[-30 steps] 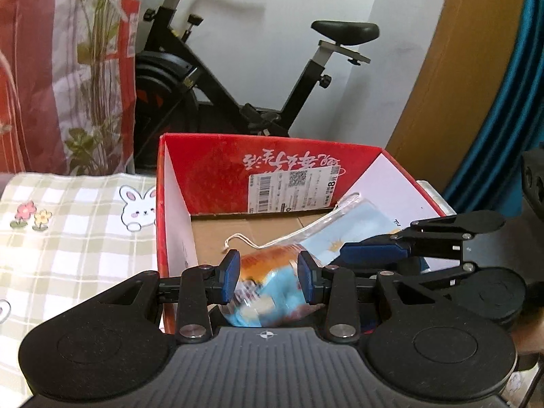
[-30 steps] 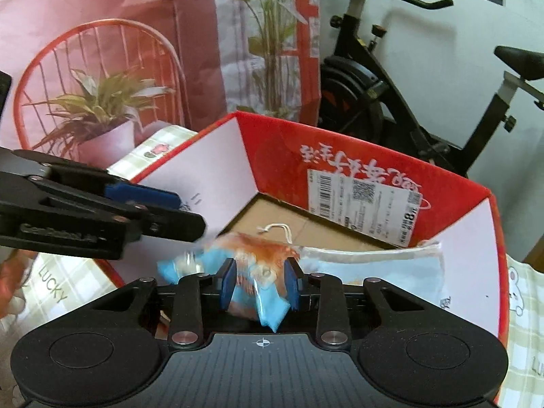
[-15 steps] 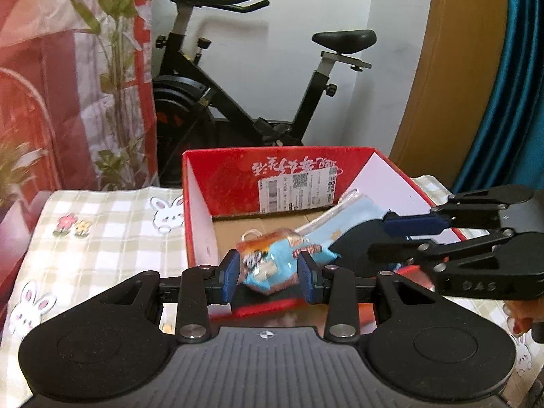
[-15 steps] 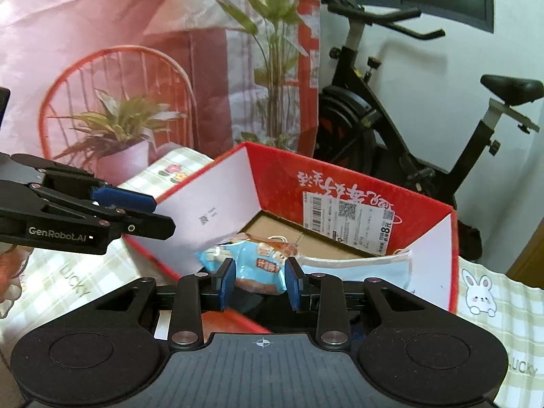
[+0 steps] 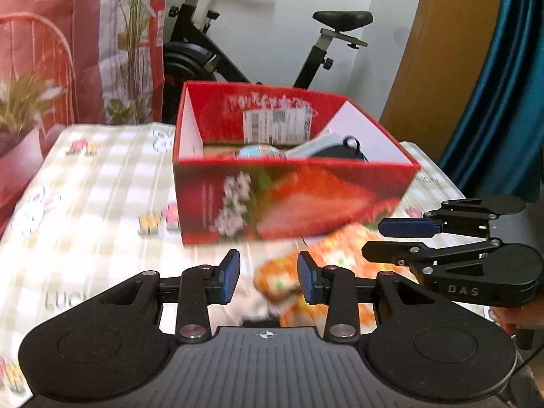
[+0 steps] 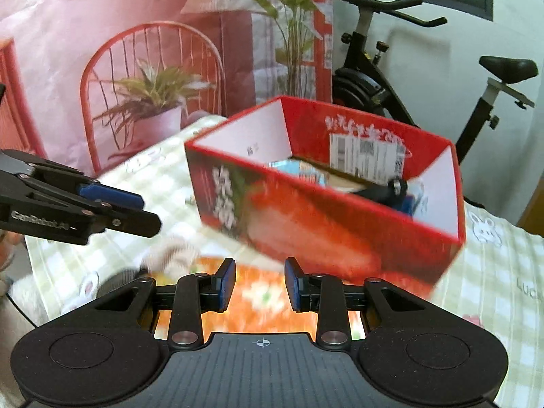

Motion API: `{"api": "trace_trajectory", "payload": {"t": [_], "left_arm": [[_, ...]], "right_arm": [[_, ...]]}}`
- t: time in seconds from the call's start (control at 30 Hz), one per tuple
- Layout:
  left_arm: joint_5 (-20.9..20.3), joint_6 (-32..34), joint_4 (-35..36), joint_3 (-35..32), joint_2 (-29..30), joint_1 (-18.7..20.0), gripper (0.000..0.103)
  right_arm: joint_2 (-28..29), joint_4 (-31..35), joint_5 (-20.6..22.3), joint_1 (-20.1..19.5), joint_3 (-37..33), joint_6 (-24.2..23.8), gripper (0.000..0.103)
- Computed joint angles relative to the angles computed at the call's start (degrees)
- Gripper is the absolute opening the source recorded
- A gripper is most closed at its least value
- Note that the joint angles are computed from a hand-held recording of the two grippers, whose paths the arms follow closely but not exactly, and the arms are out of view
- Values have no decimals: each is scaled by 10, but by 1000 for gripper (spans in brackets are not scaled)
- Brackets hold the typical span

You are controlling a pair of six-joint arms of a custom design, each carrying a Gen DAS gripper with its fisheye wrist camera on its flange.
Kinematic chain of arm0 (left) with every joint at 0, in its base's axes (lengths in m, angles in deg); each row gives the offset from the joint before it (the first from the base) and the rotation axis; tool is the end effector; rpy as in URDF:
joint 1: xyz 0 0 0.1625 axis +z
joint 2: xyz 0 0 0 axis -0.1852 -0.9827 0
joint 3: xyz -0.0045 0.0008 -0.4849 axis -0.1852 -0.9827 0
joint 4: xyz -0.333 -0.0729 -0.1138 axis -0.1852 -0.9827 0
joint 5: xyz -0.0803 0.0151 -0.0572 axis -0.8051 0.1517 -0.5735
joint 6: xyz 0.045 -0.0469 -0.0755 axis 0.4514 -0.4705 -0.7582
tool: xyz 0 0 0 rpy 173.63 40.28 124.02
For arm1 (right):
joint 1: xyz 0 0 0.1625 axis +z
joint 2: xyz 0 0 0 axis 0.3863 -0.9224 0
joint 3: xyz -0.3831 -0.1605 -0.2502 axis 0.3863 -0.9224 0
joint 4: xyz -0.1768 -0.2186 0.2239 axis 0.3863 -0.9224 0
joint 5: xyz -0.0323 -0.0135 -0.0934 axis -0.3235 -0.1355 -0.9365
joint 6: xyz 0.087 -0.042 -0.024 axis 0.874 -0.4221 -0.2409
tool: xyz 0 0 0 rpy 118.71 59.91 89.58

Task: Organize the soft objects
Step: 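Move the left tool down and close it on the orange floral pouch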

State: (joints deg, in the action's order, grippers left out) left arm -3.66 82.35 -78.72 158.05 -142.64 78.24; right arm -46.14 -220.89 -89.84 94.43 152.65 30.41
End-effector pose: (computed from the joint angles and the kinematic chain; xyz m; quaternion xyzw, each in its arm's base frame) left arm -0.1127 -0.7058 0.3218 0.3736 0.8818 -0.2332 0.1687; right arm 0.3932 -0.6237 0.0068 0.1957 -0.8484 0.3827 0.3089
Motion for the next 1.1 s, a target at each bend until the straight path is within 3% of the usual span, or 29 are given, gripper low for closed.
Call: {"api": "trace_trajectory", "payload": {"t": [0.33, 0.43, 0.63, 0.97, 1.03, 1.1], "left_arm": [[-33, -57, -45, 71, -27, 13, 39], [-31, -61, -47, 80, -29, 14, 39], [-48, -79, -19, 77, -29, 23, 39], [-54, -43, -45, 95, -18, 22, 39], [-55, -29, -65, 101, -18, 24, 24], [-63, -22, -79, 104, -21, 27, 18]], "right_arm": [[46, -154, -47, 5, 46, 18, 29], [51, -166, -42, -1, 63, 44, 30], [71, -210, -45, -1, 59, 22, 30], [77, -226, -40, -2, 58, 16, 31], [77, -231, -39, -3, 60, 17, 31], [76, -239, -34, -3, 63, 18, 31]]}}
